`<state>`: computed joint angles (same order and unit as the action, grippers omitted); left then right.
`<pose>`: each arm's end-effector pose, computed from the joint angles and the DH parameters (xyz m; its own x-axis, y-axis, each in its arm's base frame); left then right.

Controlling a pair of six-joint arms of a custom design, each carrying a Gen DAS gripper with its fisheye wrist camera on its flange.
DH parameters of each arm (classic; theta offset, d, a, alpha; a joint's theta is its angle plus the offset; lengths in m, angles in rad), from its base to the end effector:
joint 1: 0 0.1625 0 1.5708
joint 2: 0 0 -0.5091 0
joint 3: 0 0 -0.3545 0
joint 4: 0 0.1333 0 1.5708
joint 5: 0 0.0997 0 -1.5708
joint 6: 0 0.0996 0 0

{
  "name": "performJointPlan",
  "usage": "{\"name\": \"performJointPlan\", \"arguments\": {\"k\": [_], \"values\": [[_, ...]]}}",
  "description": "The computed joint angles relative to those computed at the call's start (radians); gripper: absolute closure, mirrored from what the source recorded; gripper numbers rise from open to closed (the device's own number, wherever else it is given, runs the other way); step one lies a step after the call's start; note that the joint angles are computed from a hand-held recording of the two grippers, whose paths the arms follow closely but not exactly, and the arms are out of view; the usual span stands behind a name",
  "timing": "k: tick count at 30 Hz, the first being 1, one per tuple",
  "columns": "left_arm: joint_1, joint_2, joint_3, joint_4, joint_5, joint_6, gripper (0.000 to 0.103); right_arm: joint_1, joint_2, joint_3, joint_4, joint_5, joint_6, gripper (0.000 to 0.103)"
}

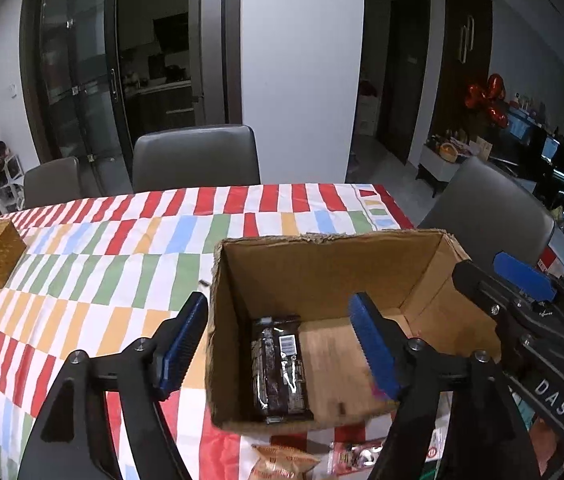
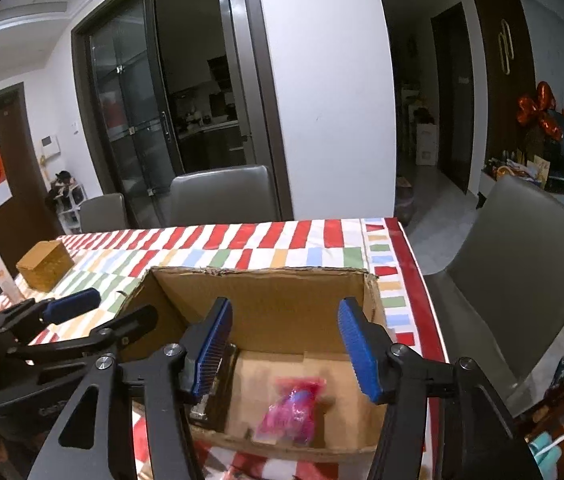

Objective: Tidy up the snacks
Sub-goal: 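Withdraw both tools from the box back toward the snack pile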

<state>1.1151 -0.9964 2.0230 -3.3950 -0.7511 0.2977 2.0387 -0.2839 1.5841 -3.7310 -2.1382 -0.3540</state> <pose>-0.0695 -0.6101 0.3105 -0.7158 0.0220 -0.6980 0.5411 0.6493 -0.5345 0.3924 -0.5997 -0.0157 -0.7763 -0.2176 0.5916 -0.6006 0.5404 -0.5893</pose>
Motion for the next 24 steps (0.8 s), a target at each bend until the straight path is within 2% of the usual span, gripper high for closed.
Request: {"name": "performJointPlan", "arguments": {"k": [7, 18, 24], "values": [[-0.044, -0.026, 0.094, -0.115, 0.049, 0.045, 0.022, 0.017, -0.024, 0.075, -0.082, 0.004, -0.011, 0.043], [-0.114, -0.111, 0.239, -0.174, 0.064, -0.013, 0.017, 0.065, -0.049, 0.187, -0.185, 0.004, -0.029, 0.043], [-0.152, -0.146, 0.321, -0.218, 0.109, -0.034, 0.014, 0.093, -0.046, 0.224, -0.246, -0.024, -0.052, 0.039]]}}
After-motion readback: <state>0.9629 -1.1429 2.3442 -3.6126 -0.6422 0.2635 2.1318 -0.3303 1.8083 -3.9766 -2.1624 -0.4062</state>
